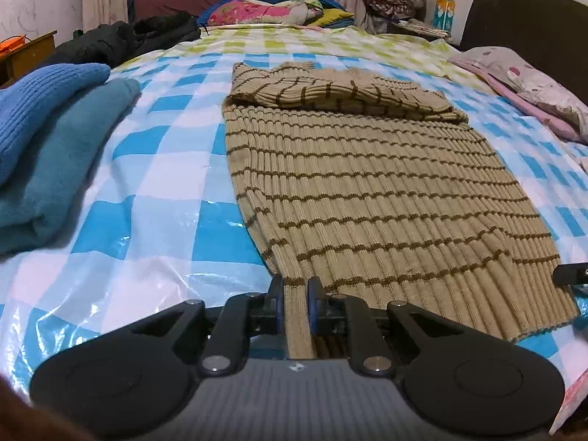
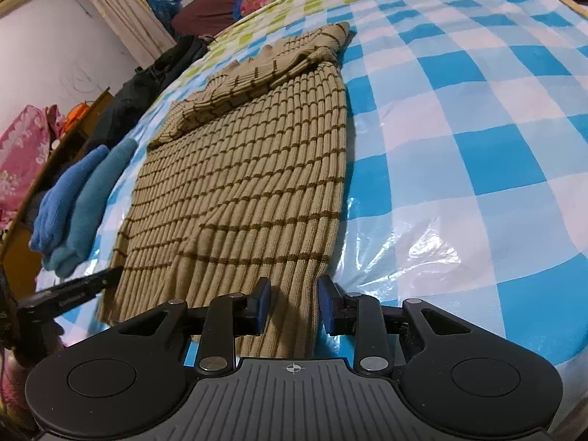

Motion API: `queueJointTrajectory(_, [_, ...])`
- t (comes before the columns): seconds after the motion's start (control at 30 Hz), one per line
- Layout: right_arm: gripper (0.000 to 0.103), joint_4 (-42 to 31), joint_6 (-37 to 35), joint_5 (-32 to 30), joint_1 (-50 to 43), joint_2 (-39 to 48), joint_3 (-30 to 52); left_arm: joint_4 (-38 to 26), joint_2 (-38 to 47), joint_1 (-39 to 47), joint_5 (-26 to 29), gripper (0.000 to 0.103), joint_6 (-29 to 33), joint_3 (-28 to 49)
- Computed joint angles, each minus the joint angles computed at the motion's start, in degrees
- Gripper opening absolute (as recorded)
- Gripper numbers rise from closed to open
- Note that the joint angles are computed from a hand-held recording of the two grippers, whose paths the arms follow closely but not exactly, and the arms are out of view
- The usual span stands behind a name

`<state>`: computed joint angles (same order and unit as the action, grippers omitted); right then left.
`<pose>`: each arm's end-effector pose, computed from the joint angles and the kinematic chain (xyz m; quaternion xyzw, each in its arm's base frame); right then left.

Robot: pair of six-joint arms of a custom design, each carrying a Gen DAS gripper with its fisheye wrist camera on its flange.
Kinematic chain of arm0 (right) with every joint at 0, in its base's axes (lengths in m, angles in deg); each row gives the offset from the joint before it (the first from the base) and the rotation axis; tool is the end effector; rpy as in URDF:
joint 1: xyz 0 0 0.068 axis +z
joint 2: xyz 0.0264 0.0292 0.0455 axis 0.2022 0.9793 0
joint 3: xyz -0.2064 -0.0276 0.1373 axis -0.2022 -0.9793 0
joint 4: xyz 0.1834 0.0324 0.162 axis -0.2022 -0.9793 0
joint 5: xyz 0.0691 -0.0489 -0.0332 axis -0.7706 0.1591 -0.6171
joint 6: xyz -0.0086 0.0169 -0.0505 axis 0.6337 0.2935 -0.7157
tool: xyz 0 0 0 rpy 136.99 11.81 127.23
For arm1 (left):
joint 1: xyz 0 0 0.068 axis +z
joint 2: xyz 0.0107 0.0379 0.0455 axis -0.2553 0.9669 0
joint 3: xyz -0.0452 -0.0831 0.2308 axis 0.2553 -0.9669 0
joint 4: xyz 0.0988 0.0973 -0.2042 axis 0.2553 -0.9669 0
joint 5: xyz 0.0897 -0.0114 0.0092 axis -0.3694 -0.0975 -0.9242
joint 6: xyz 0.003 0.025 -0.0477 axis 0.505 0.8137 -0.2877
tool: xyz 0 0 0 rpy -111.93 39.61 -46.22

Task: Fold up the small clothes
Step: 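Grasp the sweater hem with the left gripper while the right gripper grasps it too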

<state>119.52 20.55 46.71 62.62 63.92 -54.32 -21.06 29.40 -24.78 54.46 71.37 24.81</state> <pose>0.1273 0.1357 0.0386 0.1819 0.9082 0.1861 0.3277 0.2476 -0.0519 0.0524 0.1851 0.9099 -0.1148 0.3530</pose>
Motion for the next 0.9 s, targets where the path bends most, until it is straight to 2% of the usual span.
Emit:
queueJointTrajectory(0.13, [0.027, 0.79, -0.90, -0.43, -0.80, 1.56, 1.07, -1.78, -0.13, 0.08, 0.61, 0.018, 0.15, 1.15])
queueJointTrajectory(0.17, [0.019, 1.87, -0.96, -0.67, -1.02, 1.61, 0.75, -2.66, -0.36, 0.73, 1.77, 0.015, -0.02, 1.52])
queueJointTrajectory(0.2, [0.013, 4.47, -0.60, -1.83, -1.66, 2.08, -0.07, -3.59, -0.64, 1.62, 3.28, 0.014, -0.42, 1.95])
queueJointTrajectory(0.27, [0.010, 10.88, 0.52, -2.95, -2.22, 3.52, -1.90, -4.67, -1.21, 4.15, 7.96, 0.012, -1.83, 2.61])
queueJointTrajectory(0.4, [0.009, 26.65, 0.83, -1.68, -2.40, 5.36, -5.68, -7.09, -2.90, 7.40, 15.86, 0.012, -7.50, 5.87])
queueJointTrajectory(0.57, [0.009, 40.38, -5.50, -4.18, -9.44, 4.90, -5.28, -3.32, -1.90, 8.37, 21.02, 0.012, -17.16, 13.00])
queueJointTrajectory(0.63, [0.009, 42.12, -8.20, -6.88, -14.10, 3.95, -2.97, -1.40, 0.88, 7.76, 20.63, 0.012, -20.55, 18.11])
queueJointTrajectory(0.73, [0.009, 40.42, -11.83, -10.49, -21.00, 4.12, 2.91, 0.10, 7.04, 6.57, 17.44, 0.012, -24.01, 27.30])
queueJointTrajectory(0.9, [0.009, 34.00, -12.35, -14.84, -31.28, 10.66, 16.30, -4.34, 20.94, 3.75, 10.75, 0.012, -26.72, 47.59])
